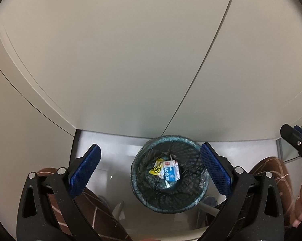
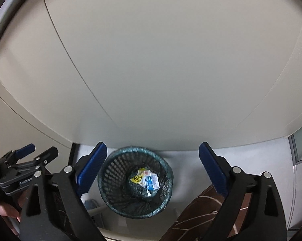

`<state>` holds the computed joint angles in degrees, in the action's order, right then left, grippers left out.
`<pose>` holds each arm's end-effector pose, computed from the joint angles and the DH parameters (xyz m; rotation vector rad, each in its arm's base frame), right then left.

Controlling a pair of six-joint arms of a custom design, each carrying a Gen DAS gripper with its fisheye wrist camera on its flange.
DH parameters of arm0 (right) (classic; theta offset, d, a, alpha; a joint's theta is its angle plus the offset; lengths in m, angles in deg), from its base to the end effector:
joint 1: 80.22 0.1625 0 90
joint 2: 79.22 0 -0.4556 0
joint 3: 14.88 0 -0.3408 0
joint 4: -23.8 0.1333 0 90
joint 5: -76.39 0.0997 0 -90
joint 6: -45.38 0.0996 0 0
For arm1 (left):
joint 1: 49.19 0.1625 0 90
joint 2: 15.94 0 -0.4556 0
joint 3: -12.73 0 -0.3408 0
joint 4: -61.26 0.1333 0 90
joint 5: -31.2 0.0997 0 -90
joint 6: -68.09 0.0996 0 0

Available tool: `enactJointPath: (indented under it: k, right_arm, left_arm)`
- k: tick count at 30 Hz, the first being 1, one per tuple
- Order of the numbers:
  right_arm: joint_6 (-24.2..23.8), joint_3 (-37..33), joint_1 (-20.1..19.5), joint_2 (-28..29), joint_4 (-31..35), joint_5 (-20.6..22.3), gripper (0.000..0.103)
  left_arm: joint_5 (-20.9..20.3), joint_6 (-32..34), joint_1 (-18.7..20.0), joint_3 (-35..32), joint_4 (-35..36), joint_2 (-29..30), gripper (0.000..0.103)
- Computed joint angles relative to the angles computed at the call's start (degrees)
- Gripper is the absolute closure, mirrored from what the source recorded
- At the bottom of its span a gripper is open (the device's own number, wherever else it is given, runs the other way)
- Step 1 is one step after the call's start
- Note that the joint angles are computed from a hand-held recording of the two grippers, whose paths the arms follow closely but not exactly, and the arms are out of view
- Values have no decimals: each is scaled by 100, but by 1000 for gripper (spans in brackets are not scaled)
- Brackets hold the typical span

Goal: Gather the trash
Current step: 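Raise both tools back up toward the counter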

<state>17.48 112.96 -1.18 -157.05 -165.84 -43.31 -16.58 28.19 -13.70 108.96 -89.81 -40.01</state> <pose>-0.0023 -0.4534 0.3667 0.0590 -2.2841 0.7889 -0.3756 -0.5137 -0.0677 0.4031 2.4213 -0.5331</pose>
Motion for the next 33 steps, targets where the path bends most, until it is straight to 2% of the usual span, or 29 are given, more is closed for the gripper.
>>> enactJointPath:
  k: [18,23,33]
  right_arm:
    - [-107,-337,1229,-849,226,-236,14]
    - [-126,-555,1665,-1034,413,-466,14]
    - [-66,-1161,2286,-1211,782,-862,14]
  left_arm:
    - [704,127,-886,-148,239,-808,6]
    - [897,176,-1084,-278,344,-965,6]
    - [1365,260,-1390,-737,750,-1222,6]
